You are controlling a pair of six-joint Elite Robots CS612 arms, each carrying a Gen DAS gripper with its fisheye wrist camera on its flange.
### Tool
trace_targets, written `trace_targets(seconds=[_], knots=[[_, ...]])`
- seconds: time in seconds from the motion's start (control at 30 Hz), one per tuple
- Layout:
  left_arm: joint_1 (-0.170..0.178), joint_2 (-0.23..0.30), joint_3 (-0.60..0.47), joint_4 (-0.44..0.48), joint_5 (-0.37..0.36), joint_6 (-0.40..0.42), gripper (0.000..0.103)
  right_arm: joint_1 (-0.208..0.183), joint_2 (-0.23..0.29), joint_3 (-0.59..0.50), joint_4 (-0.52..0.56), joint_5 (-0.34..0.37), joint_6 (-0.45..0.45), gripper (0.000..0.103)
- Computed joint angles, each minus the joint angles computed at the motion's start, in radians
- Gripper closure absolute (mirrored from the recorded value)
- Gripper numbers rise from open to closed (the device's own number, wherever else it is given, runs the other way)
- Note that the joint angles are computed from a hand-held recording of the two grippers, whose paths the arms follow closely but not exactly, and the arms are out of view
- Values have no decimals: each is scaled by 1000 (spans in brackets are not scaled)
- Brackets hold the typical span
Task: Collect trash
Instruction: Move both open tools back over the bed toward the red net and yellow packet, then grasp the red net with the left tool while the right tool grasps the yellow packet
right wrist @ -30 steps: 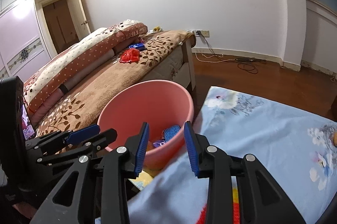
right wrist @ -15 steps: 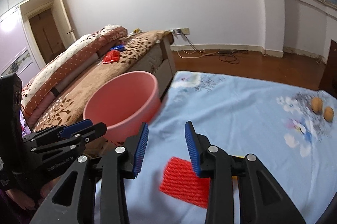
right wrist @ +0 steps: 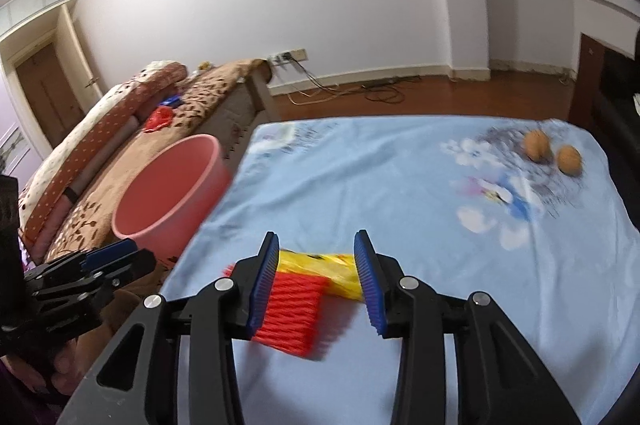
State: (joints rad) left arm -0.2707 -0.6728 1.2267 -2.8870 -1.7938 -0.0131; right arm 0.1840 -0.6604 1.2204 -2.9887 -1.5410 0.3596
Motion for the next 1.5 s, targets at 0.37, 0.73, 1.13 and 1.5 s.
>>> trace_targets(seconds=[0.37,0.73,1.13,1.5], knots=[[-9,42,-69,190,-123,40,51,-19,-2,22,44,27,34,61],[-25,64,-84,209,-90,46,53,-24,7,15,87,42,41,61],[-7,41,-52,105,-113,33,97,-24,2,18,78,36,18,60],[7,19,-30,-30,-24,-51,97,8,38,-84,178,19,-272,60]])
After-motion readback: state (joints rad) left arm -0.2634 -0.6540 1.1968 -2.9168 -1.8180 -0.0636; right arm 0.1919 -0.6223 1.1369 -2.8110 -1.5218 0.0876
